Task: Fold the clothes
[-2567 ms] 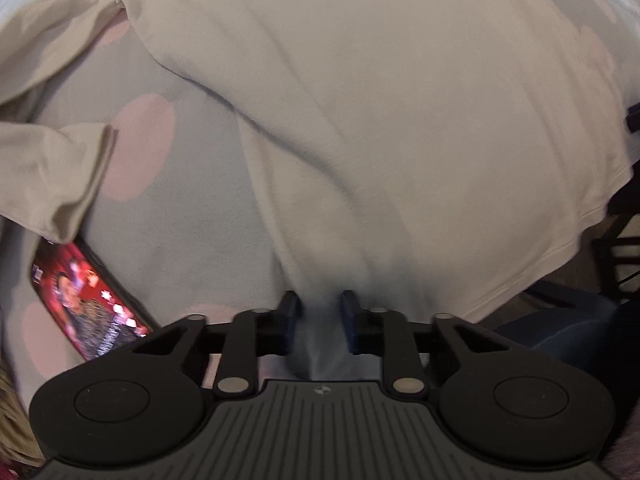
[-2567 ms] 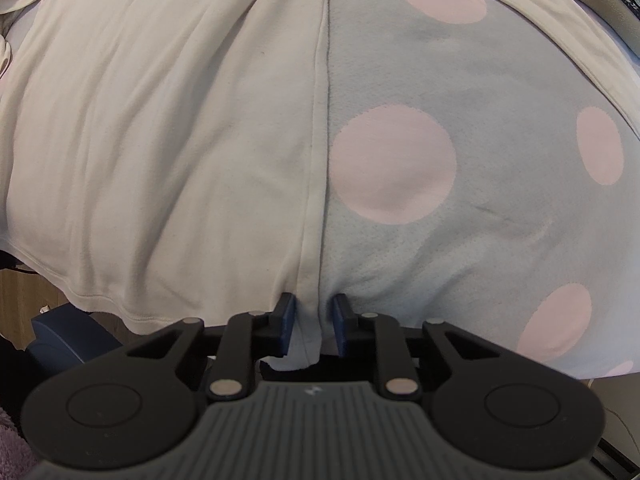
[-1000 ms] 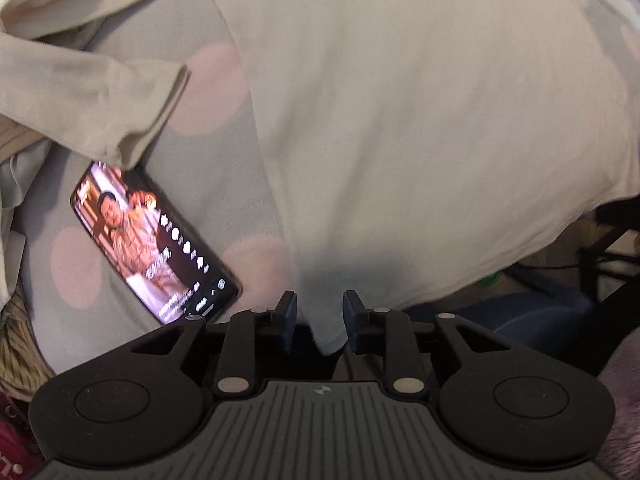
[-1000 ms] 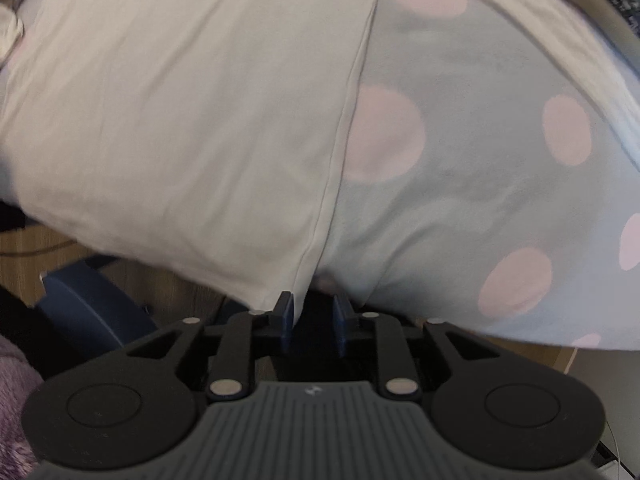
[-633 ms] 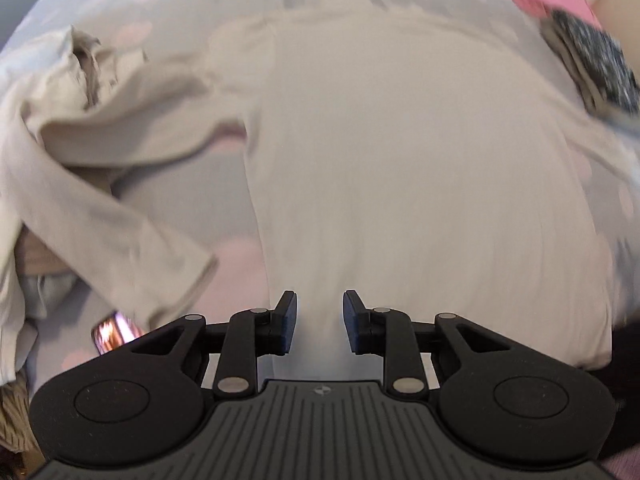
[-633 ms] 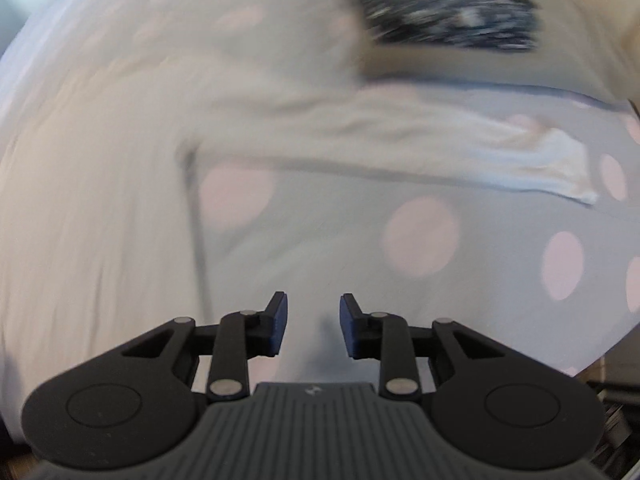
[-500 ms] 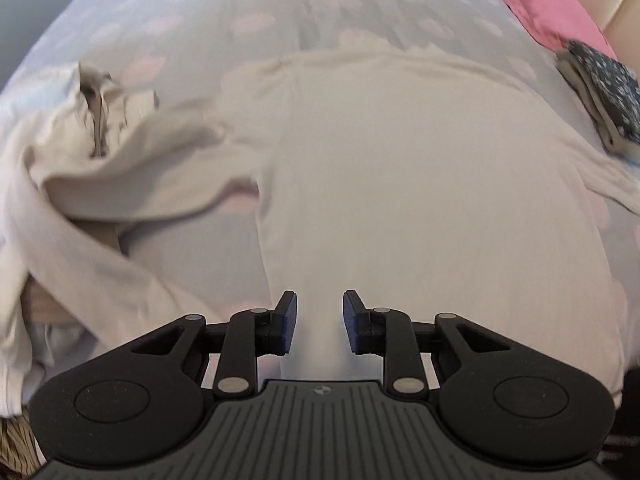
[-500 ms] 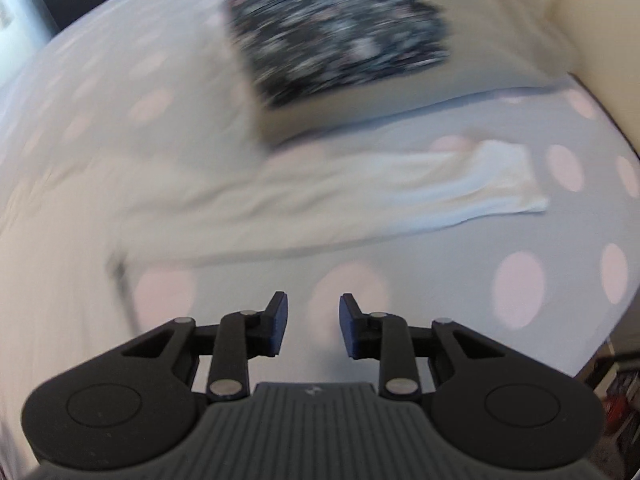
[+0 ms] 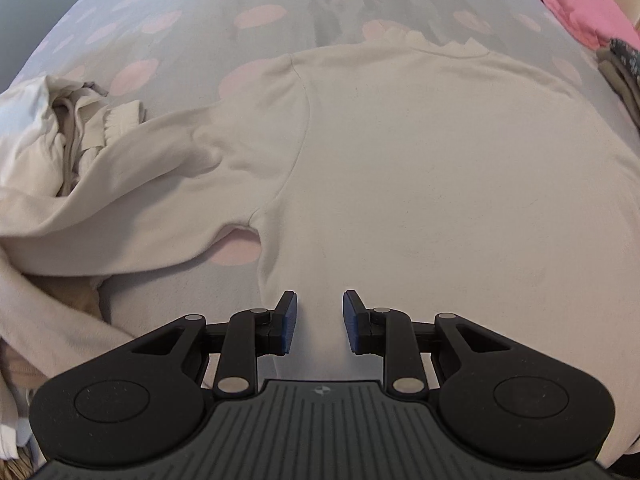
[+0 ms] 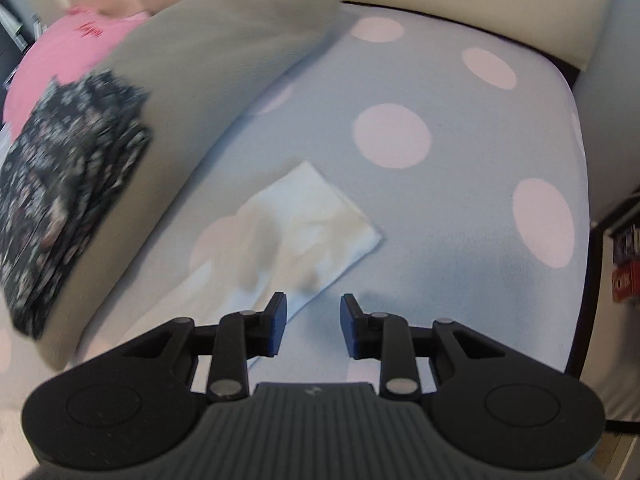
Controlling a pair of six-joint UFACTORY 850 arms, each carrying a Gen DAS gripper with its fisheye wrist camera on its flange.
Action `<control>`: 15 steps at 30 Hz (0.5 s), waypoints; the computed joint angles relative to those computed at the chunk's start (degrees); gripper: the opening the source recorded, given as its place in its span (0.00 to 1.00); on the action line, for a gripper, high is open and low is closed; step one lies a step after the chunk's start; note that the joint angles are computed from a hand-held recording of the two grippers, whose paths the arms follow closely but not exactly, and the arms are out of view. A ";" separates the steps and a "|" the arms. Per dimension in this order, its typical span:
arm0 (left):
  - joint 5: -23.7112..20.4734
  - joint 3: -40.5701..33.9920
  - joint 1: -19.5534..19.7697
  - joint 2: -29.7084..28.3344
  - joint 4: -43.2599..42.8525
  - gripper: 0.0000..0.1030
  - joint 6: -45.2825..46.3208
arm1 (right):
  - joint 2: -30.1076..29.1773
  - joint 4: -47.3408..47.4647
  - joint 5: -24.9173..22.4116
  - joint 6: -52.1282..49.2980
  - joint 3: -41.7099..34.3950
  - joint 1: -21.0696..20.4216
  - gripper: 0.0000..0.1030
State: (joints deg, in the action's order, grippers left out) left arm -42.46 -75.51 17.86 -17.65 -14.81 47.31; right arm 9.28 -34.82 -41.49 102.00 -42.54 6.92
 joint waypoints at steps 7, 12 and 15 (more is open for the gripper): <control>0.31 -0.75 -1.54 -1.89 1.69 0.23 -2.00 | -3.95 -2.66 1.72 0.89 -0.44 -2.93 0.30; 1.44 0.13 -1.94 -1.37 1.67 0.23 -1.65 | -4.05 -8.00 0.20 4.05 -1.34 -1.02 0.06; 1.06 0.23 -1.83 -1.03 1.05 0.23 -1.41 | -3.22 -12.31 -1.08 5.88 -2.88 2.04 0.06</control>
